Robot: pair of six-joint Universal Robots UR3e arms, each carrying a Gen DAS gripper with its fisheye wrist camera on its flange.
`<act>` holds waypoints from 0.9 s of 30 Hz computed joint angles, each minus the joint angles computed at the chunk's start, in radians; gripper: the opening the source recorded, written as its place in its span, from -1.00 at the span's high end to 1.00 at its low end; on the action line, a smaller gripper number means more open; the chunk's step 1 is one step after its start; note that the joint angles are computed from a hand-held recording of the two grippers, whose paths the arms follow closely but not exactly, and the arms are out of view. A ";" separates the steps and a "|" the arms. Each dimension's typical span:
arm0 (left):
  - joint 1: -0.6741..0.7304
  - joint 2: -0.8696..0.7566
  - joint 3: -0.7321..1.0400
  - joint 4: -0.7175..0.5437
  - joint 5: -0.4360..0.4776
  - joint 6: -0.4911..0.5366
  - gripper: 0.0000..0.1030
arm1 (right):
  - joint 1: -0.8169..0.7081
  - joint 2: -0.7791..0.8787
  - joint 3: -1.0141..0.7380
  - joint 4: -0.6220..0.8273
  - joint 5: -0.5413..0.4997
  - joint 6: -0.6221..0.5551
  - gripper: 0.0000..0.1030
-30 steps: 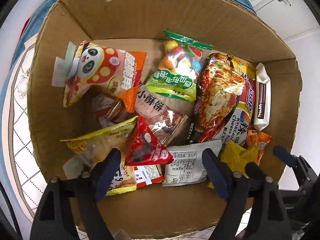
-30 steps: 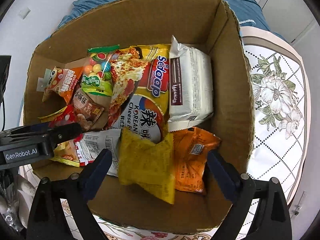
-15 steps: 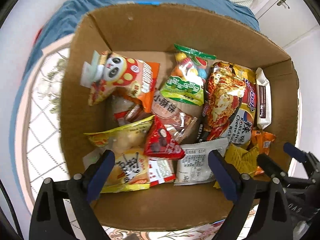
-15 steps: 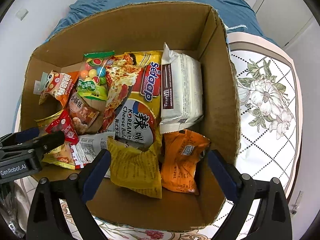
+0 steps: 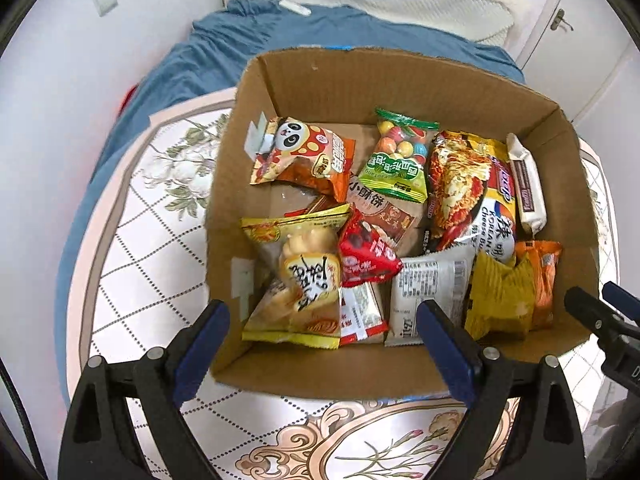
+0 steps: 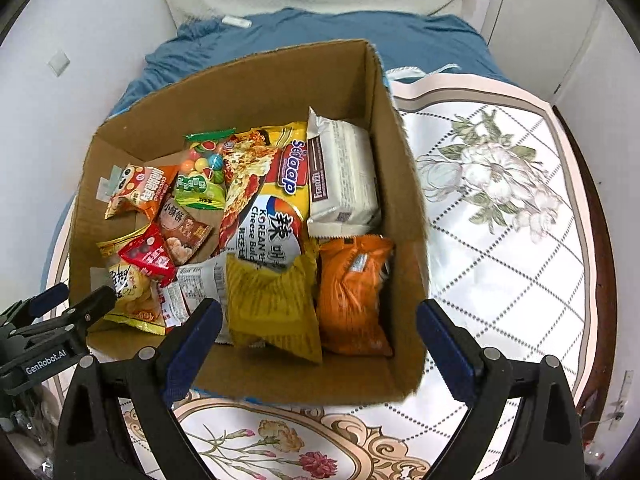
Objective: Organize snacks
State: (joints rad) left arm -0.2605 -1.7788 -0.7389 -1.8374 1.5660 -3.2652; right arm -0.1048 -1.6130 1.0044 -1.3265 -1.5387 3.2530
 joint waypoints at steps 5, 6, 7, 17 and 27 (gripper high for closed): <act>-0.042 0.107 -0.094 0.066 0.047 -0.025 -0.85 | -0.006 -0.124 0.092 -0.042 -0.013 0.014 -0.93; -0.048 0.108 -0.079 0.057 0.053 -0.028 -0.85 | -0.008 -0.148 0.104 -0.042 -0.015 0.016 -0.93; -0.057 0.128 -0.089 0.061 0.063 -0.032 -0.85 | -0.013 -0.172 0.118 -0.040 -0.011 0.014 -0.93; -0.188 0.308 -0.099 0.025 0.203 -0.109 -0.85 | -0.037 -0.420 0.156 0.084 0.004 0.019 -0.93; -0.456 0.240 0.365 -0.358 0.380 -0.328 -0.85 | 0.324 -0.335 -0.384 0.433 -0.249 0.294 -0.93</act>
State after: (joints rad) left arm -0.7165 -1.5388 -0.3738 -2.1954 1.9455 -3.5932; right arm 0.2191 -1.9476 0.6203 -0.8938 -1.7882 3.5465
